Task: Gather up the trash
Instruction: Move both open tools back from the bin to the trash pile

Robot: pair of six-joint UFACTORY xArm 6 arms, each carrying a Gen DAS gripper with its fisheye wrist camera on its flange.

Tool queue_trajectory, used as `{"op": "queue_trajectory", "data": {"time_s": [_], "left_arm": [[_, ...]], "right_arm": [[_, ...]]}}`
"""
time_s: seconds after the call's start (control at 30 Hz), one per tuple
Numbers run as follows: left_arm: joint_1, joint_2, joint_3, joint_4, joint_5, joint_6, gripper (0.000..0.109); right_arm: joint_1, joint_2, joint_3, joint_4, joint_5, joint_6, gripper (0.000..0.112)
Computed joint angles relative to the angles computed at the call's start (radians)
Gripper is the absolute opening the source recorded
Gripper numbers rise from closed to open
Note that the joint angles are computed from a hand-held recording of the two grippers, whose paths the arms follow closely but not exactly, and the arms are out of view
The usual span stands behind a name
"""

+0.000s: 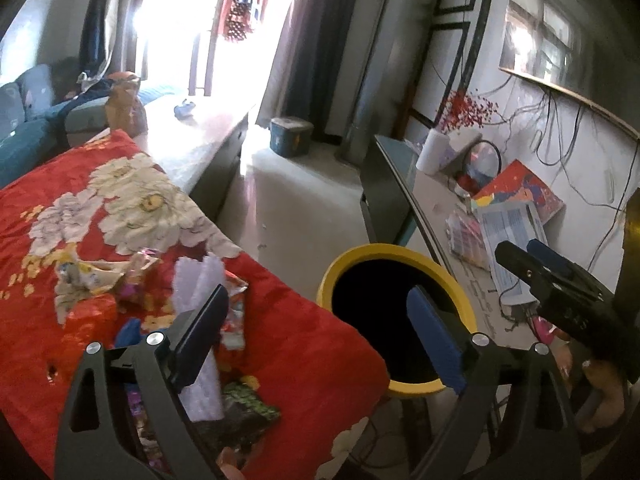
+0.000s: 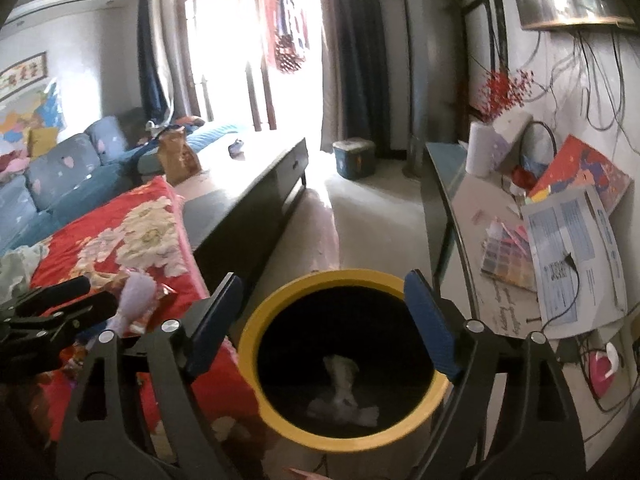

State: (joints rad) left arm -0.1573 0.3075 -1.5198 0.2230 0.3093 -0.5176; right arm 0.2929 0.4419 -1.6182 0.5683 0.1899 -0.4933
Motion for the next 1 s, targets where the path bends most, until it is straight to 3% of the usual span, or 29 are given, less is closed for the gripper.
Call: {"op": "queue_trajectory", "data": {"time_s": [0.47,1.0], "left_arm": [[0.07,-0.138,0.165,0.131,-0.075,-0.142,0.095],[0.169,-0.24,0.292,0.2,-0.105,-0.242,0.096]], "right_arm": [[0.078,-0.072,0.061,0.107,-0.021,-0.169,0.076],[0.152,-0.093,0.087,0.139,0.03,-0.256,0.076]]}}
